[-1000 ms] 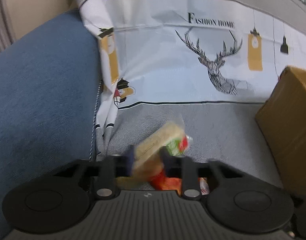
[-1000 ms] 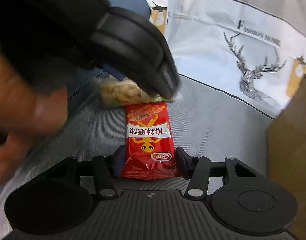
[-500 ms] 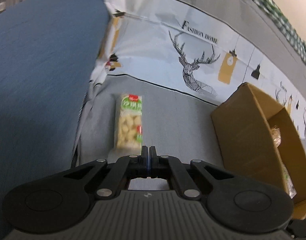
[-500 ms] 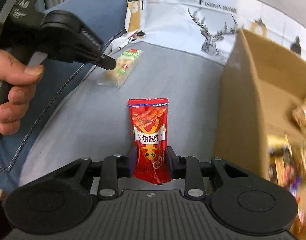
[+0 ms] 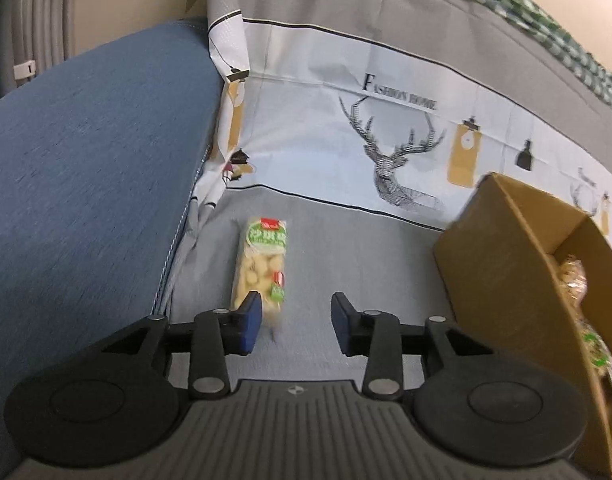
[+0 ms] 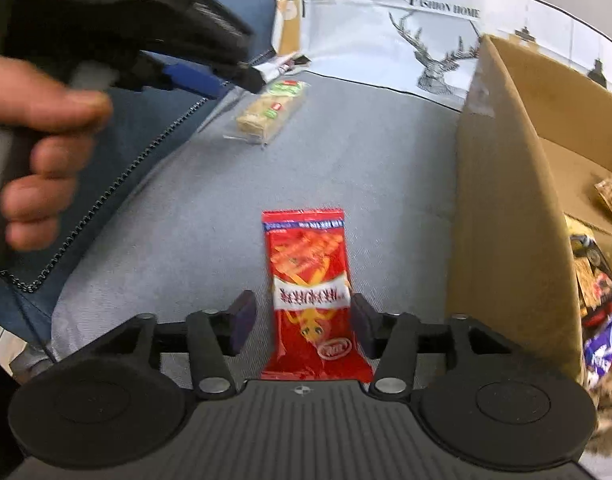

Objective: Organize snacks
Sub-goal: 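Grasp the cream bar with left gripper while right grasps red chip packet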

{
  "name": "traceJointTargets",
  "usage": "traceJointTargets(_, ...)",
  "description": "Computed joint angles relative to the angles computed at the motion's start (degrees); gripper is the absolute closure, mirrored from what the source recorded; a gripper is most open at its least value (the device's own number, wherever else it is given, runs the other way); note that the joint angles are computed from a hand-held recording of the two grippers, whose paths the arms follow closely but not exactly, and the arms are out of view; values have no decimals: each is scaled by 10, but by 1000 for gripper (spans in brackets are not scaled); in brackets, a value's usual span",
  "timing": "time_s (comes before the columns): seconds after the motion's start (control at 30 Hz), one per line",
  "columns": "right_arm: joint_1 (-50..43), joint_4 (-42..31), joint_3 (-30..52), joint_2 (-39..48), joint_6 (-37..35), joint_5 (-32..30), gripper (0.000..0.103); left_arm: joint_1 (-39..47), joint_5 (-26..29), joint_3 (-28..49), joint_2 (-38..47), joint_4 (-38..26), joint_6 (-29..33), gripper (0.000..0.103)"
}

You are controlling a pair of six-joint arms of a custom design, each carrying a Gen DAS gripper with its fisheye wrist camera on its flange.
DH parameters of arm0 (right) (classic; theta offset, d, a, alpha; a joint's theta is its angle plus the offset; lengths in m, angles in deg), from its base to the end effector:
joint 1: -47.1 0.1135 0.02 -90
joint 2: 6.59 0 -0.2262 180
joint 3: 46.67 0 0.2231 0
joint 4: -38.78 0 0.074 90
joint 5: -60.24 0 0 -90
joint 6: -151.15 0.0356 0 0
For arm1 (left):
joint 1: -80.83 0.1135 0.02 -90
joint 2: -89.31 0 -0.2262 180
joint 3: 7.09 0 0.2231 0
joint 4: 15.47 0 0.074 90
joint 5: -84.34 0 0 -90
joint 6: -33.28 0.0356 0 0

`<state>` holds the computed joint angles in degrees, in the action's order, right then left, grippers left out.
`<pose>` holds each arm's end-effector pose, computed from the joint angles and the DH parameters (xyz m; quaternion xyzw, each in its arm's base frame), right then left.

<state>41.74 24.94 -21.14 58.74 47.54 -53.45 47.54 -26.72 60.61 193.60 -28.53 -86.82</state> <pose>0.1608 -0.0007 0.0904 -0.1308 0.9228 0.1420 0.3333 0.2782 -0.1674 0.1180 -0.0373 0.9242 -0.0322 0.3786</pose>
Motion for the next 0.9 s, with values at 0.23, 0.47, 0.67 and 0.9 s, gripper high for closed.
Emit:
traceJointTargets(0.23, 43, 56, 17, 89, 7, 31, 41, 25, -3, 122, 129, -37, -7, 40)
traceJointTargets(0.47, 72, 70, 39, 129, 19, 62, 39, 33, -8, 174, 177, -61, -22, 37)
traceJointTargets(0.67, 76, 75, 54, 171, 29, 72, 39, 28, -24, 199, 199, -78, -9, 37)
traceJointTargets(0.9, 65, 94, 43, 172, 7, 62, 52, 35, -8, 180, 193, -80, -10, 64)
